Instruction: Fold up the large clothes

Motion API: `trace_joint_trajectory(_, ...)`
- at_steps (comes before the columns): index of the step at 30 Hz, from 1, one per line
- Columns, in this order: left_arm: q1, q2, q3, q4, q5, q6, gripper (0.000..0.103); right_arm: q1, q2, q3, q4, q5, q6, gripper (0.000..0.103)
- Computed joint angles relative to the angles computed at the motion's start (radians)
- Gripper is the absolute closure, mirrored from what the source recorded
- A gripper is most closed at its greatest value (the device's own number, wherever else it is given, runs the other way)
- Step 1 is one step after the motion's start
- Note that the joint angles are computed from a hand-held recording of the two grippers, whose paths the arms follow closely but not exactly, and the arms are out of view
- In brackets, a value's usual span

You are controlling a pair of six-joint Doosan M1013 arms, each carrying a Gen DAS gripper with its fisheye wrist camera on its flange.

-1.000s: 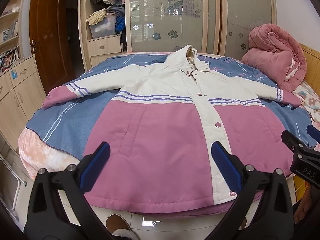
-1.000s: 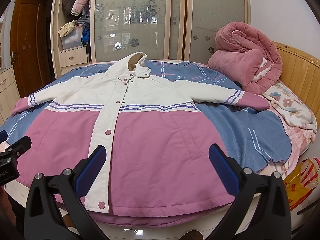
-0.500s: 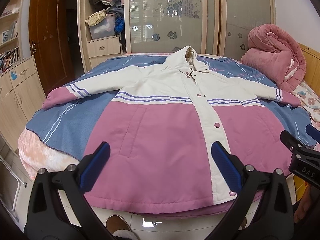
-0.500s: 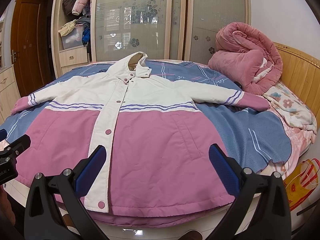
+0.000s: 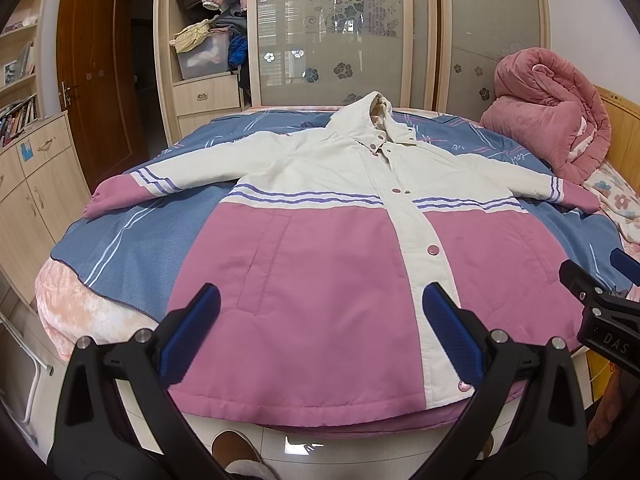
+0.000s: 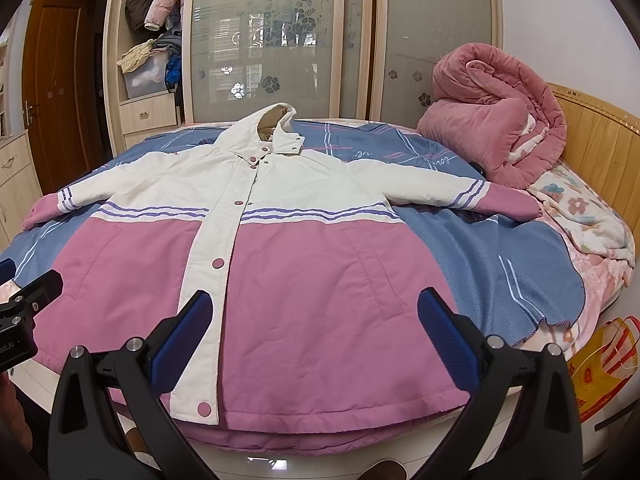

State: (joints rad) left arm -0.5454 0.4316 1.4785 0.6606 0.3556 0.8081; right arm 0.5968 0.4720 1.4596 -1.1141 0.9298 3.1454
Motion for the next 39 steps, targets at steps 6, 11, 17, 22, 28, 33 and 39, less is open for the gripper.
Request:
trace_joint_trajectory(6,-0.001,-0.001,0.001,0.002,-0.003,0.0,0.002,0.0,0.003,-0.005,0.001,0.001,-0.008,0.001)
trace_joint_trajectory(11,-0.001,-0.001,0.002,0.008,-0.004,-0.005,0.002,0.0,0.002,-0.003,0.0,-0.001,-0.005,0.001)
trace_joint_trajectory(17,-0.001,-0.002,0.003,0.012,-0.006,-0.007,0.002,-0.001,0.0,0.001,-0.002,-0.003,-0.003,0.001)
trace_joint_trajectory(22,-0.002,-0.001,0.002,0.012,-0.005,-0.009,0.002,-0.001,0.0,0.0,-0.002,-0.004,-0.005,0.001)
trace_joint_trajectory(28,-0.002,-0.001,0.003,0.009,-0.004,-0.003,0.002,0.0,0.002,-0.002,0.0,-0.001,-0.007,0.001)
trace_joint_trajectory(33,-0.002,0.0,0.002,0.008,-0.004,0.0,0.002,0.0,0.001,-0.001,0.0,-0.002,-0.006,0.001)
trace_joint_trajectory(39,-0.001,0.0,0.002,0.002,-0.005,0.003,0.002,0.0,0.001,-0.002,0.0,-0.002,-0.006,0.001)
